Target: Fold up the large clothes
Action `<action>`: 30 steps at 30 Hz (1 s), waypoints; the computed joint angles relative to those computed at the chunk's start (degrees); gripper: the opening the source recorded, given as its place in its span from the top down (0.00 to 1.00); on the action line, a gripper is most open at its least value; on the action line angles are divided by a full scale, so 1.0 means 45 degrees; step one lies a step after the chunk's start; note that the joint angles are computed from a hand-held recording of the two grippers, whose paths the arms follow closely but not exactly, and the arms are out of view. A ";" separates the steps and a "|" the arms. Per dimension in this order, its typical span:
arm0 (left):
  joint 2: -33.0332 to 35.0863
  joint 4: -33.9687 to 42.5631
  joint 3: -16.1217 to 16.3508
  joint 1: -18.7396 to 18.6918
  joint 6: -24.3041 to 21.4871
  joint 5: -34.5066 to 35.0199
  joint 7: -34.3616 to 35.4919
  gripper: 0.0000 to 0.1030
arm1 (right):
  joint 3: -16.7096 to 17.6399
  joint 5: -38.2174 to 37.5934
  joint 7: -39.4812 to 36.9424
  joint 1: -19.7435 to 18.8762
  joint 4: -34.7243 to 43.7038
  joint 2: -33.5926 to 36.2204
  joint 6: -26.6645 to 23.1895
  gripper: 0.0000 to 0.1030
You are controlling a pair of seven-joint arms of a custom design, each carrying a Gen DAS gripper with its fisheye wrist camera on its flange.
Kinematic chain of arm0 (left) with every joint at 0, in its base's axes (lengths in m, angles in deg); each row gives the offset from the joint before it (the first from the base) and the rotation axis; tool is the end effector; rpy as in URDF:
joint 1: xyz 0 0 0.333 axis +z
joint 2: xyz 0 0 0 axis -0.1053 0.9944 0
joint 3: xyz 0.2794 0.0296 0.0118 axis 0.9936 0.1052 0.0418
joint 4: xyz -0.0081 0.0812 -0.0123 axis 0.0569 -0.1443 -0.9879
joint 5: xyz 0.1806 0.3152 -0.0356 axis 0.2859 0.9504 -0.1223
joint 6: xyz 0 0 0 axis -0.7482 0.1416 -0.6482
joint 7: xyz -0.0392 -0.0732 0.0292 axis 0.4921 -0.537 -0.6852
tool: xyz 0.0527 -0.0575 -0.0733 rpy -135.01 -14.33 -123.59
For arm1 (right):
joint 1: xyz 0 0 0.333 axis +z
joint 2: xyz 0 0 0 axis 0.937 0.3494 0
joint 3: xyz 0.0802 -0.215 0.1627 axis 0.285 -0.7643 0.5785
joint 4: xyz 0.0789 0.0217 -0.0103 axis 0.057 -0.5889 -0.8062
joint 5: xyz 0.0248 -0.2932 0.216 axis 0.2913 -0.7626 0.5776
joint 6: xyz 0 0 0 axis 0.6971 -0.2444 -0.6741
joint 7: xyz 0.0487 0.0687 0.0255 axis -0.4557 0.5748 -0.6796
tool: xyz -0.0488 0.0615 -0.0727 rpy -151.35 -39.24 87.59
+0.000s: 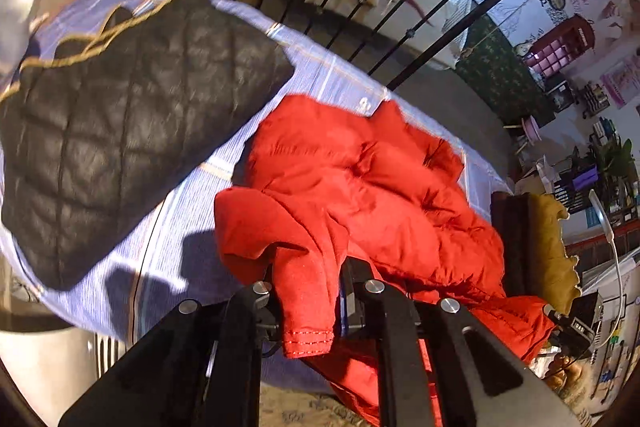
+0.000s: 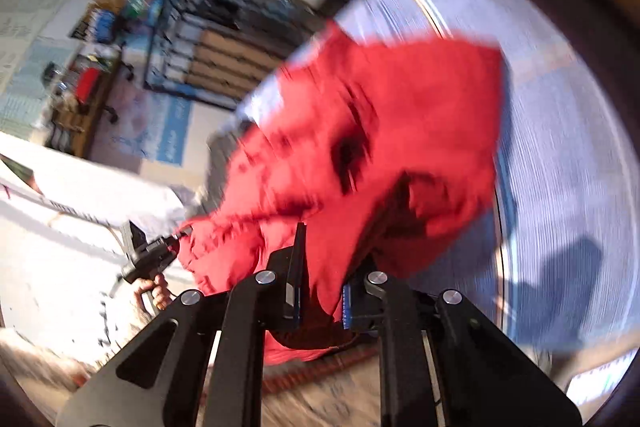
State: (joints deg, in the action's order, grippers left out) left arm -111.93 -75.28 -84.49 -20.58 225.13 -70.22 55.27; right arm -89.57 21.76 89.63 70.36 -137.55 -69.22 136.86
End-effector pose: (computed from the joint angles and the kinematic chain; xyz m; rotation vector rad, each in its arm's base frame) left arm 0.4237 -0.1283 0.4823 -2.4301 1.6628 -0.9040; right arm 0.4517 -0.0187 0.4117 -1.4392 1.6750 0.5076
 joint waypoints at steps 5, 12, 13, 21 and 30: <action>0.2544 0.3171 -0.0221 0.0702 0.0212 0.0874 0.0103 0.88 | 0.0013 0.0821 0.0217 -0.0166 0.3157 0.2220 -0.0064 0.87; 0.6866 0.7764 -0.0889 0.1837 -0.1051 0.2819 -0.1607 0.88 | 0.0718 0.0286 0.2606 -0.0803 0.6191 0.5116 0.0935 0.87; 0.7378 0.8348 -0.0960 0.1896 -0.1419 0.3172 -0.1806 0.88 | 0.0901 0.0045 0.3100 -0.0791 0.6695 0.5529 0.1099 0.87; 1.2240 1.3641 -0.1328 0.2077 -0.4158 0.4051 -0.2116 0.87 | 0.1690 -0.2037 0.5778 -0.1067 0.8871 0.8173 0.2145 0.87; 1.5976 1.8323 -0.1378 0.1956 -0.6434 0.4117 -0.1742 0.85 | 0.2145 -0.4741 0.8758 -0.0994 1.1777 1.1044 0.2425 0.87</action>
State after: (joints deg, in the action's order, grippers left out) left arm -40.04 7.18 -90.69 -11.78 196.18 -51.69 47.43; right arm -79.92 0.43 129.05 65.89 -84.55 -19.52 147.77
